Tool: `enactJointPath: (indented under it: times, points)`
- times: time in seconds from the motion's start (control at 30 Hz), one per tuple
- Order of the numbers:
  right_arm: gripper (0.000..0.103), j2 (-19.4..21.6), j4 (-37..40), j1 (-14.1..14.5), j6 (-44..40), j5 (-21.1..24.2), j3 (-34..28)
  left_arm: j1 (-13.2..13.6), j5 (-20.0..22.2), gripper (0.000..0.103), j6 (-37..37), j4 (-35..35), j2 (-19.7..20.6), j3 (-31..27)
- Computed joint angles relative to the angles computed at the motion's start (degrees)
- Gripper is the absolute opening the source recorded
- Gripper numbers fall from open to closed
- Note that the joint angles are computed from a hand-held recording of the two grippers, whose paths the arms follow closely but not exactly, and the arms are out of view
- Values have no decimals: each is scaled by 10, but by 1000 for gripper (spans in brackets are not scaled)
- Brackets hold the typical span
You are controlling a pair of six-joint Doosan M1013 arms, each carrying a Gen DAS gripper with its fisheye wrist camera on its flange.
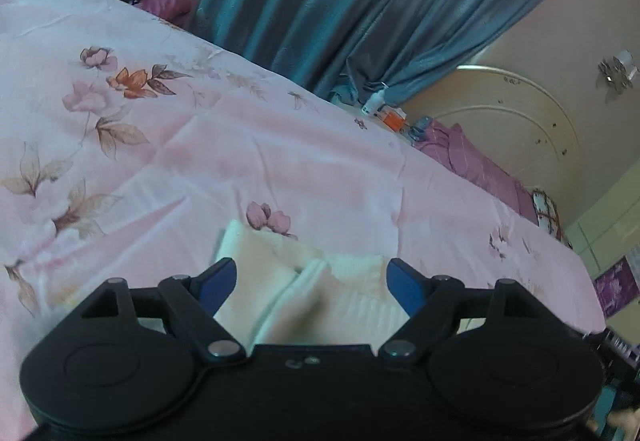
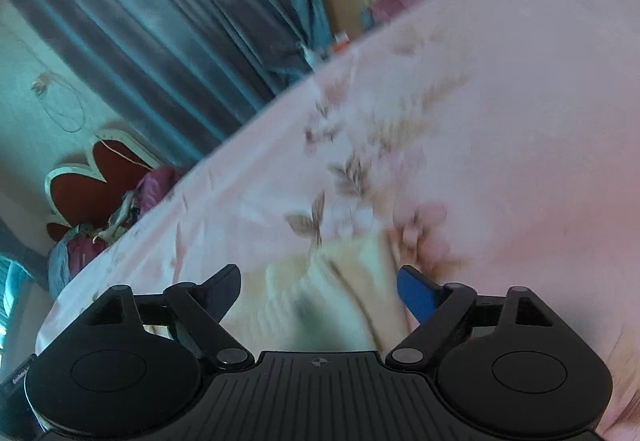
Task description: Fold small clothes
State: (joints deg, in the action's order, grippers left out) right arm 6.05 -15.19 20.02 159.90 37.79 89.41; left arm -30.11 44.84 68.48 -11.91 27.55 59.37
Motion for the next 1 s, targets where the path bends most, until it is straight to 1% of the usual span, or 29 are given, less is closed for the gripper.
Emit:
enactJointPath:
  times: [0.03, 0.13, 0.17, 0.2, 0.23, 0.3, 0.37, 0.43, 0.47, 0.5, 0.53, 0.57, 0.6, 0.67, 0.73, 0.77, 0.8, 0.83, 0.9, 0.93, 0.97, 1.0]
  points:
    - [85, -1, 6, -2, -22, -3, 0, 2, 7, 81, 23, -11, 1, -2]
    - [84, 8, 12, 1, -104, 24, -15, 0, 32, 79, 70, -14, 10, -12]
    - [84, 12, 9, 3, -124, 33, -19, -1, 40, 75, 84, -16, 14, -15]
    - [81, 17, 2, 7, -143, 44, -23, -2, 49, 71, 95, -17, 18, -19]
    - [71, 20, 3, 9, -163, 50, -26, -3, 58, 69, 104, -17, 23, -23]
    - [62, 26, 15, 10, -202, 56, -29, -6, 67, 63, 113, -10, 30, -29]
    - [62, 30, 18, 10, -223, 56, -28, -9, 64, 61, 116, 4, 33, -31]
    - [62, 34, 28, 9, -246, 58, -28, -10, 64, 54, 122, 11, 36, -33]
    - [62, 36, 31, 8, -256, 63, -30, -10, 65, 49, 127, 11, 36, -33]
    - [56, 37, 38, 7, -265, 63, -29, -10, 66, 40, 133, 10, 36, -34]
    - [36, 37, 62, 3, -286, 60, -29, -10, 66, 36, 142, 10, 36, -33]
    - [28, 39, 82, 0, -302, 63, -31, -9, 66, 28, 150, 8, 35, -32]
    - [25, 40, 84, 1, -310, 68, -32, -9, 66, 21, 155, 5, 35, -32]
    - [25, 43, 86, 1, -321, 72, -35, -9, 66, 14, 166, 0, 34, -29]
    - [25, 44, 80, 1, -316, 72, -35, -9, 63, 12, 170, 0, 32, -27]
    - [25, 44, 78, 1, -315, 69, -35, -9, 59, 8, 170, -1, 31, -24]
    - [25, 44, 99, -2, -333, 67, -35, -9, 54, 5, 170, -3, 29, -22]
    - [25, 44, 115, -3, -351, 66, -34, -10, 46, 5, 168, -2, 27, -17]
    - [24, 43, 107, 0, -349, 64, -35, -11, 29, 3, 172, -1, 21, -7]
    - [10, 41, 108, 0, -346, 60, -33, -12, 18, 3, 172, 1, 17, -1]
    - [1, 39, 100, 1, -335, 56, -32, -13, 3, 3, 169, 5, 13, 6]
    - [1, 36, 85, 3, -320, 46, -29, -14, -15, 3, 164, 10, 8, 14]
